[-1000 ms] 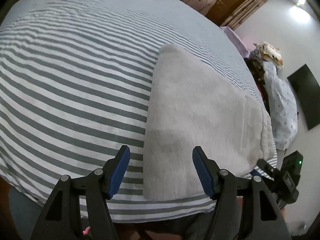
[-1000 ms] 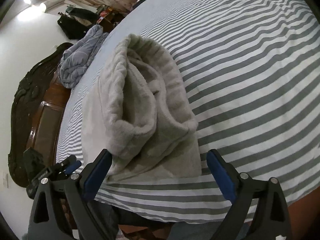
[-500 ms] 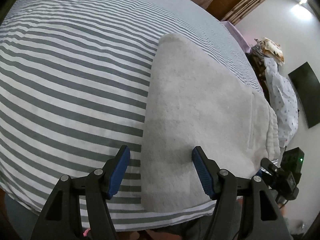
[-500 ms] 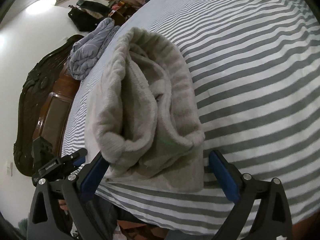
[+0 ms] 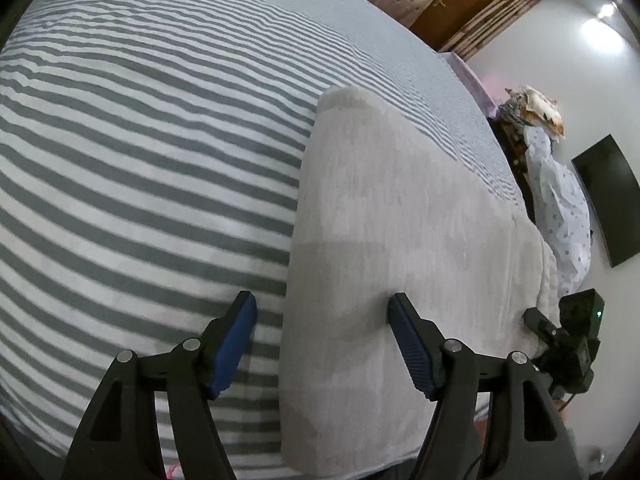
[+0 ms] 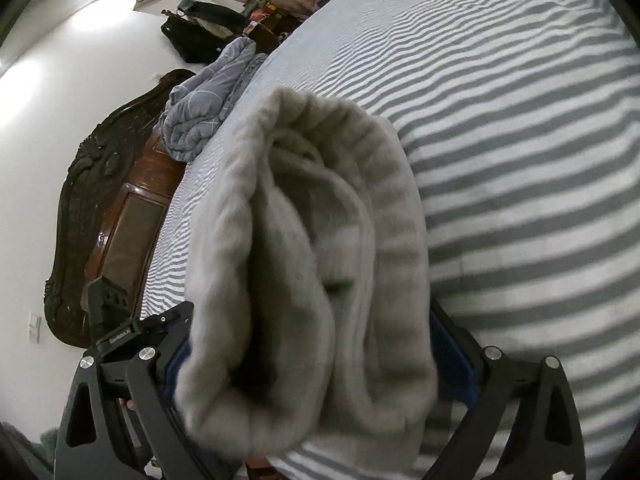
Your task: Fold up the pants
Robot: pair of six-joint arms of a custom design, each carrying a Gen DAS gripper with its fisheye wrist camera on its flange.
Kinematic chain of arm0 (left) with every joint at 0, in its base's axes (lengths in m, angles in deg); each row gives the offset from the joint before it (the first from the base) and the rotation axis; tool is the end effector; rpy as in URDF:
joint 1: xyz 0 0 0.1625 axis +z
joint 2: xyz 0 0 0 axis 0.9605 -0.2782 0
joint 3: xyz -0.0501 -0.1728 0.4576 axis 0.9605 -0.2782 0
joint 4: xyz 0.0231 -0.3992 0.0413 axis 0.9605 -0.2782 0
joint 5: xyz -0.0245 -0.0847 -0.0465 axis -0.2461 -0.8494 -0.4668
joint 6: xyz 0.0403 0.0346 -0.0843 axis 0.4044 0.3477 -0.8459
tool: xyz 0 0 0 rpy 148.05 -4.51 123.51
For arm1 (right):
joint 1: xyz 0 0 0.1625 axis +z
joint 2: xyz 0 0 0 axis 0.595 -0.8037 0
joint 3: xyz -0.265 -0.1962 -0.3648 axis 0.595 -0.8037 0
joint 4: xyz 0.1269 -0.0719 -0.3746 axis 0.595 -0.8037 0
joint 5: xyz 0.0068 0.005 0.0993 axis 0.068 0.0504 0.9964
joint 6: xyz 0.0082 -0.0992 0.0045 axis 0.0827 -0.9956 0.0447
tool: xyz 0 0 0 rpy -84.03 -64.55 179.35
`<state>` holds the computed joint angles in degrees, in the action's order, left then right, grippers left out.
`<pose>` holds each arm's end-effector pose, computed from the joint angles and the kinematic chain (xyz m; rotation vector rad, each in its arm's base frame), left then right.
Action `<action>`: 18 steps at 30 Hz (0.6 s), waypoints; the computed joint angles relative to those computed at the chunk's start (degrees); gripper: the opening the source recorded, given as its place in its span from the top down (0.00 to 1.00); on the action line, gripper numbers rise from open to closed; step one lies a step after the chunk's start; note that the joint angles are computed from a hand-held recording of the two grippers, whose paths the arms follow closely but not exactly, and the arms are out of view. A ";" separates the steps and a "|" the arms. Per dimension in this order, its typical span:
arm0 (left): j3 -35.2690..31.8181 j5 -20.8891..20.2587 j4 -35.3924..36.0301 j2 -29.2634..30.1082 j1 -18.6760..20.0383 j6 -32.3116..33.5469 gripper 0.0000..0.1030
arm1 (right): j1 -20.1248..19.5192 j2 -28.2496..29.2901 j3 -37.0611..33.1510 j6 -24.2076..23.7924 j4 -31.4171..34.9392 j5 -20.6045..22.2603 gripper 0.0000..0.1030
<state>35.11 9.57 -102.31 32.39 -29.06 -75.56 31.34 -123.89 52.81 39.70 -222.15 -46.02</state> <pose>-0.3640 -0.6118 0.0437 0.1330 2.8174 -0.5707 -0.0788 -0.6027 0.4231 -0.0458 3.0182 -0.8195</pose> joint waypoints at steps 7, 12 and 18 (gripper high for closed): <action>-1.01 -0.05 -2.56 1.31 0.68 1.85 0.25 | 0.33 1.48 -2.49 -0.80 3.03 0.10 0.06; -2.44 -0.15 -2.30 2.71 0.26 4.57 0.23 | 0.35 1.94 -3.22 -0.49 4.31 -0.11 0.06; -3.24 -1.57 -1.66 3.14 0.00 6.35 0.44 | 0.33 1.37 -2.76 -0.94 4.78 -1.00 0.10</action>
<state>31.87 8.00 -103.97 35.53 -29.05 -69.21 31.66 -122.52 50.05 38.76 -217.36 -47.03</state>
